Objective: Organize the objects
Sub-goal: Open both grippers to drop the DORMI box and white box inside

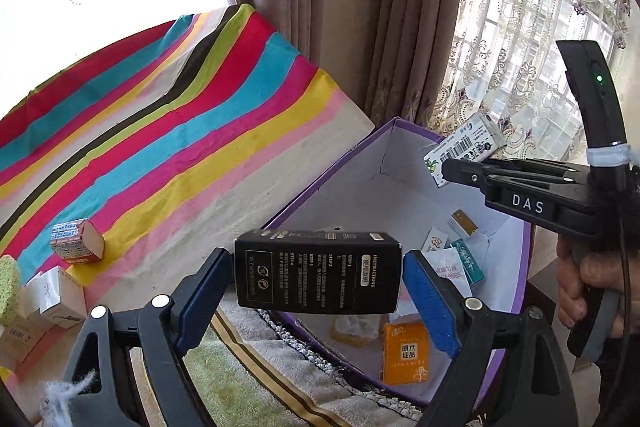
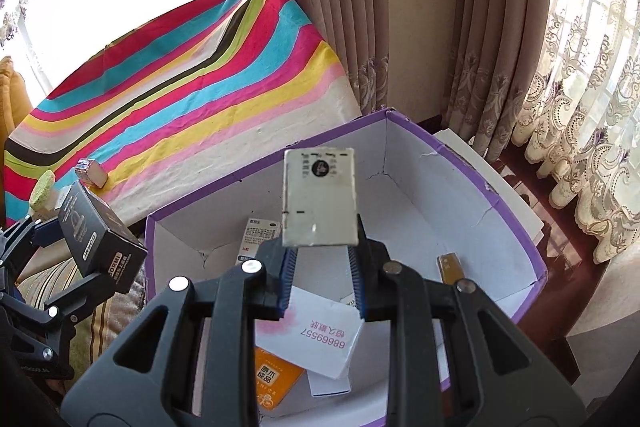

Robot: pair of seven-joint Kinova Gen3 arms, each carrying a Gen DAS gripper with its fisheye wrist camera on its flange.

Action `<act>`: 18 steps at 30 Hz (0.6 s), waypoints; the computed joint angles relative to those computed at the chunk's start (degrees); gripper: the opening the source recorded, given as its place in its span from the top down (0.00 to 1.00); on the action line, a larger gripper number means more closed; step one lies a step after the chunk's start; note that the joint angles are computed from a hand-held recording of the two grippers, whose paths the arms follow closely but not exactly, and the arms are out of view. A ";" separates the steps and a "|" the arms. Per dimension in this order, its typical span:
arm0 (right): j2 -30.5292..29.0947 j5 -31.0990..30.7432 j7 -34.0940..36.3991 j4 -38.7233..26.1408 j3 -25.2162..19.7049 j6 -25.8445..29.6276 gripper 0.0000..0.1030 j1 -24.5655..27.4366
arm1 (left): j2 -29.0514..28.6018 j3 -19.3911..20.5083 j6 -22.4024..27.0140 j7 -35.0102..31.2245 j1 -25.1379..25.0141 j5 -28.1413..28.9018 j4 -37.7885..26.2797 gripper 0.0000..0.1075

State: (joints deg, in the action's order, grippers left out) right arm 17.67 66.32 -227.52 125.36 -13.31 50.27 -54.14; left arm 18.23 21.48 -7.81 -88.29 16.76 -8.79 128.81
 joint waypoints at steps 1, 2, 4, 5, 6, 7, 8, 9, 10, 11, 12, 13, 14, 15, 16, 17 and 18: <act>0.12 -0.04 0.52 -0.34 0.10 0.08 0.73 0.19 | 0.28 -0.08 0.55 0.04 0.18 0.07 -0.50 0.18; 0.20 -0.02 0.92 -0.62 0.21 0.14 0.73 0.34 | 0.45 0.04 0.88 0.13 0.04 0.16 -0.75 0.18; 0.34 -0.36 2.14 -1.22 0.40 -0.18 0.72 0.87 | 0.59 0.95 1.17 0.61 -1.18 0.31 -0.86 0.18; 0.50 -0.57 2.65 -1.55 0.50 -0.21 0.70 0.99 | 0.62 2.31 0.94 1.15 -2.86 0.07 -0.62 0.17; 0.63 -0.87 3.11 -1.83 0.58 -0.18 0.64 1.03 | 0.58 3.46 0.64 1.81 -4.37 -0.12 -0.33 0.17; 0.79 -1.18 3.36 -2.05 0.64 -0.04 0.60 0.92 | 0.58 4.68 0.30 2.59 -5.92 -0.43 0.00 0.17; 0.93 -1.34 3.39 -2.18 0.72 0.18 0.52 0.71 | 0.71 6.07 0.19 3.45 -7.63 -0.98 0.07 0.17; 1.06 -1.40 3.28 -2.27 0.80 0.42 0.46 0.48 | 0.69 7.02 0.01 4.15 -8.91 -1.52 0.32 0.17; 1.15 -1.47 3.23 -2.36 0.84 0.61 0.45 0.27 | 0.56 7.16 -0.17 4.69 -9.38 -1.79 0.55 0.17; 1.23 -1.73 3.43 -2.50 0.84 0.71 0.45 0.15 | 0.43 7.22 -0.41 5.23 -9.79 -2.07 0.80 0.17; 1.26 -2.01 3.71 -2.61 0.85 0.70 0.45 0.10 | 0.30 7.79 -0.85 5.89 -10.72 -2.63 1.23 0.17; 1.26 -2.21 3.85 -2.71 0.87 0.72 0.44 0.00 | 0.15 8.30 -1.42 6.66 -11.65 -3.23 1.75 0.17; 1.17 -2.43 4.04 -2.82 0.89 0.73 0.44 -0.09 | -0.03 8.70 -1.83 7.53 -12.53 -3.88 2.21 0.17; 1.07 -2.56 4.02 -2.86 0.88 0.81 0.42 -0.28 | -0.19 9.33 -2.08 8.53 -13.64 -4.75 2.63 0.17; 0.92 -2.54 3.85 -2.87 0.89 0.90 0.40 -0.47 | -0.36 10.01 -2.42 9.54 -14.85 -5.75 3.11 0.17; 0.83 -2.45 3.67 -2.96 0.87 1.04 0.37 -0.68 | -0.63 10.27 -2.86 10.45 -15.70 -6.65 3.66 0.17; 0.77 -2.40 3.54 -3.11 0.78 1.25 0.35 -0.94 | -0.95 10.32 -3.28 11.38 -16.36 -7.50 4.21 0.17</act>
State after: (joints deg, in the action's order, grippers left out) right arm 18.44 63.92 -223.98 122.25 -12.53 51.51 -55.08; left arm 17.28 31.80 -11.10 -76.90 0.40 -16.29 133.02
